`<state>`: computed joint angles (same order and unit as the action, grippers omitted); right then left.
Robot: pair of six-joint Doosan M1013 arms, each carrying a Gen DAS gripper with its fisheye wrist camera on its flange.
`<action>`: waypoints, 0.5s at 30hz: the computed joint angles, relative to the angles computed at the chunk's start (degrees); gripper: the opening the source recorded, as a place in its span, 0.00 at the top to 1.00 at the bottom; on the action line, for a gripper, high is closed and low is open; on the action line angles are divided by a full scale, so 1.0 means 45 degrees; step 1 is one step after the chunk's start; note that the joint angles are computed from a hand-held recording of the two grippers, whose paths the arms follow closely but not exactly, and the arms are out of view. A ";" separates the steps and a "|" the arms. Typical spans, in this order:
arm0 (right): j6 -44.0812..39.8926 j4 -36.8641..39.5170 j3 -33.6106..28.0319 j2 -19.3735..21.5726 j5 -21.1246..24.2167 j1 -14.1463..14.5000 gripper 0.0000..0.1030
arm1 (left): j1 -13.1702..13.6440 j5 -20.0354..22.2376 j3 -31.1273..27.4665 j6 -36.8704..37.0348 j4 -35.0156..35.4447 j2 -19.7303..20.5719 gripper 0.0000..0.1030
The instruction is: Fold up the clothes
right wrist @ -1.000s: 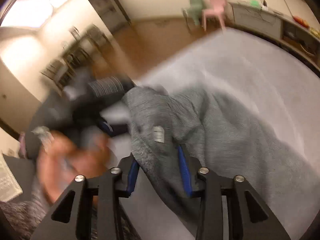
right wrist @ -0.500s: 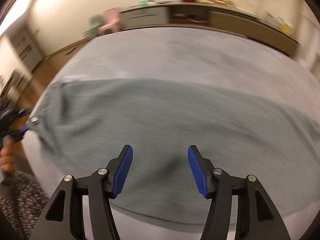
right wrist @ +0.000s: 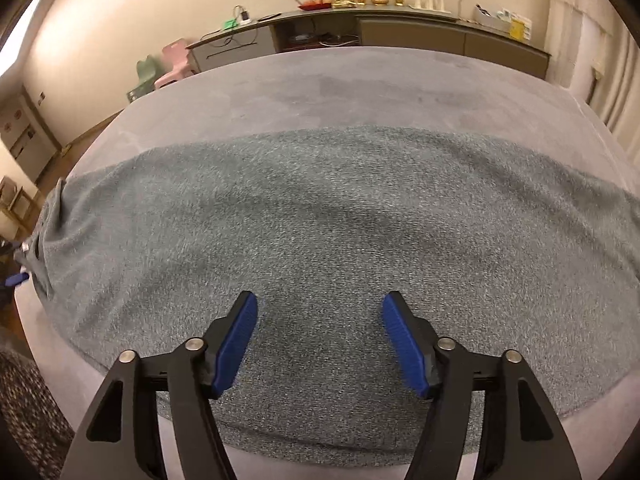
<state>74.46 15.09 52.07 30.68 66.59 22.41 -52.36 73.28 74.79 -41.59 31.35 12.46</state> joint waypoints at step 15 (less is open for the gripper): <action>-0.2196 0.0366 -0.0881 0.0124 0.2171 -0.1095 0.30 | -0.0606 0.3719 -0.1152 0.0280 -0.0819 0.0427 0.59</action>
